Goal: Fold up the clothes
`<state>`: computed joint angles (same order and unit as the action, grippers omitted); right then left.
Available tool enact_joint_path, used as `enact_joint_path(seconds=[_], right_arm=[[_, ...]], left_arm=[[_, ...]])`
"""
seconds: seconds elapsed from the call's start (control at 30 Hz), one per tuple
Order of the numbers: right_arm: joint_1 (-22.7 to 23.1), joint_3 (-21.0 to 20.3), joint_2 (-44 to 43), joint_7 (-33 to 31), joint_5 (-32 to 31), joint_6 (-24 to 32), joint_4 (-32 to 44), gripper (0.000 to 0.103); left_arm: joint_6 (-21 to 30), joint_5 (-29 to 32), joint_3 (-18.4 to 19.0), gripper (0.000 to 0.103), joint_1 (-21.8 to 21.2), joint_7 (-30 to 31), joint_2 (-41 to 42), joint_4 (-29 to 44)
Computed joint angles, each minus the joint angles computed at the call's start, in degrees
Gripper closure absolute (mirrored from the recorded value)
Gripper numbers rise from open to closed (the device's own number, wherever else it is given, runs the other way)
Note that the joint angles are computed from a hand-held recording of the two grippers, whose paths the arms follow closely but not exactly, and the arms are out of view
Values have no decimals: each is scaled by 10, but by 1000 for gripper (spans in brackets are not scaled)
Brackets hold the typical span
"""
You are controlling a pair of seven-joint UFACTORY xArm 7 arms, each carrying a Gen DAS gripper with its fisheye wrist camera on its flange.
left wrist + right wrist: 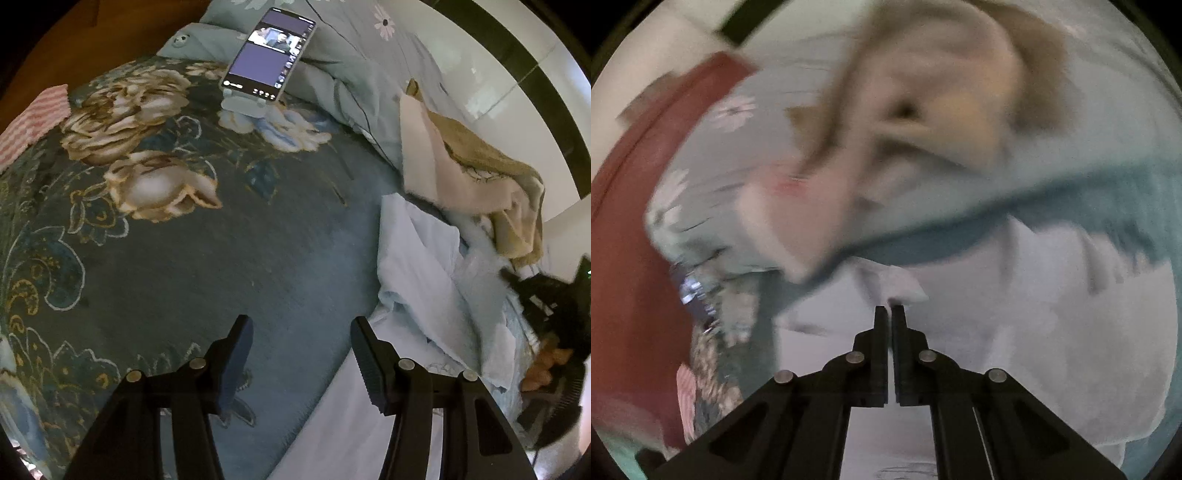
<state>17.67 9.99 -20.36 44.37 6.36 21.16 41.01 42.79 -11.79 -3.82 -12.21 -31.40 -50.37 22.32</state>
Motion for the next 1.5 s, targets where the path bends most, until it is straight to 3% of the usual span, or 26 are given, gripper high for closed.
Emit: enact_joint_path(seconds=[0.13,0.23,0.47,0.7,0.77,0.83,0.9,1.07,1.3,1.4,1.5], right_arm=[[8,36,39,-14,-53,6,72,101],[9,77,101,6,-129,35,124,101],[74,62,147,-1,-119,40,114,101],[115,39,123,-128,-8,28,85,96],[131,19,91,-189,68,21,61,89],[142,2,60,-233,121,23,40,68],[120,8,25,-219,101,39,19,60],[54,10,-77,-170,32,115,-27,60],[-96,-11,-225,-55,-64,255,-101,60],[-112,-41,-222,-61,-58,256,-108,60],[-115,-61,-207,-77,-40,220,-110,60]], left_arm=[[-6,-4,4,44,1,-3,1,-4],[-6,-4,4,44,1,-3,0,-6],[1,0,6,44,3,0,-6,-12],[-11,-4,11,44,2,12,36,12],[-23,-8,11,44,-4,20,68,33],[-44,-16,9,44,-17,33,108,60],[-63,-27,8,44,-31,45,145,86],[-67,-13,-12,44,-37,61,231,144],[-48,54,-39,44,-21,70,318,195],[-42,78,-43,44,-17,69,336,208],[-37,107,-47,44,-12,64,348,221]])
